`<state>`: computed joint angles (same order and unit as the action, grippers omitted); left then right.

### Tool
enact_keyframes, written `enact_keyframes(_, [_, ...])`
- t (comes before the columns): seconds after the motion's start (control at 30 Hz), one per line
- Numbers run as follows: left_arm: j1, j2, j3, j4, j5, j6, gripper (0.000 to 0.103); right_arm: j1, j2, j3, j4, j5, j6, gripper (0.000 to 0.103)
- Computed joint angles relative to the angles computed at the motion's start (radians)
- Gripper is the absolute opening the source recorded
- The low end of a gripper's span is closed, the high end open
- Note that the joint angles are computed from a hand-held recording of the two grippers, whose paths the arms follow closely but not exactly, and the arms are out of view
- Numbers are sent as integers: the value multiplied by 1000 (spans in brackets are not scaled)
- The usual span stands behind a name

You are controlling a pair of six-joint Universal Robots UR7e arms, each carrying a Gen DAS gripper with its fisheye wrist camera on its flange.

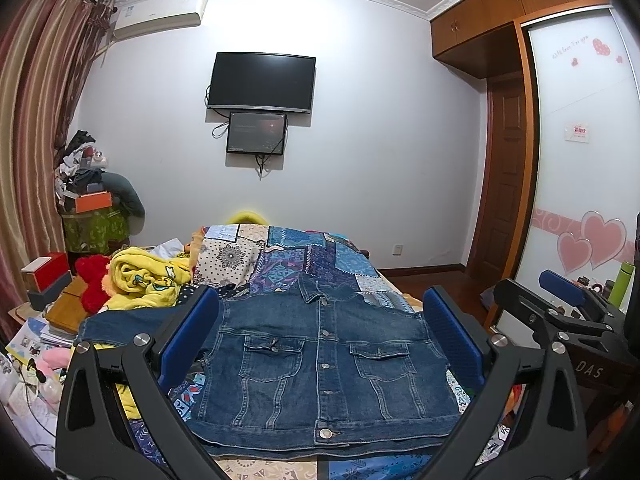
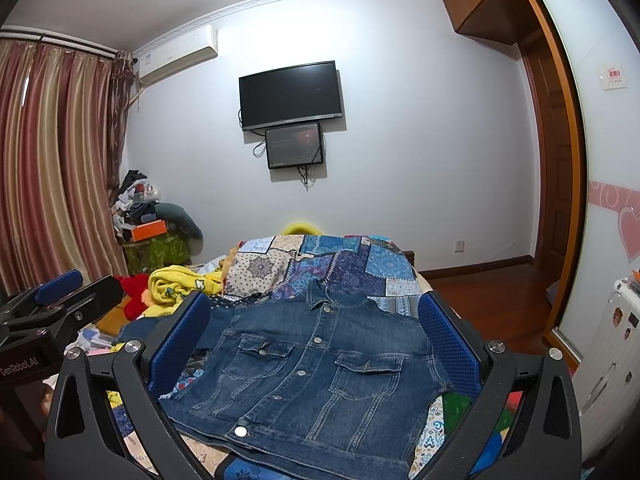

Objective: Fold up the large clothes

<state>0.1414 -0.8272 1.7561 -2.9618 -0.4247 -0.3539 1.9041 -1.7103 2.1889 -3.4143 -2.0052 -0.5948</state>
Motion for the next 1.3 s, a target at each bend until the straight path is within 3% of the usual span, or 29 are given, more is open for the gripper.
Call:
enact_keyframes(0.8, [46,-3,-6,40,-33,-36,103,-5,49,-41,48,-40,26,103])
enact_keyframes(1.07, [138,-19,-7,107,-108,-114,103,-39,125,-85,97,-96,56,103])
enact_keyframes(1.3, [274,-39,-6,190,-163,-197,103,-95,224,-162,251,-145,133,103])
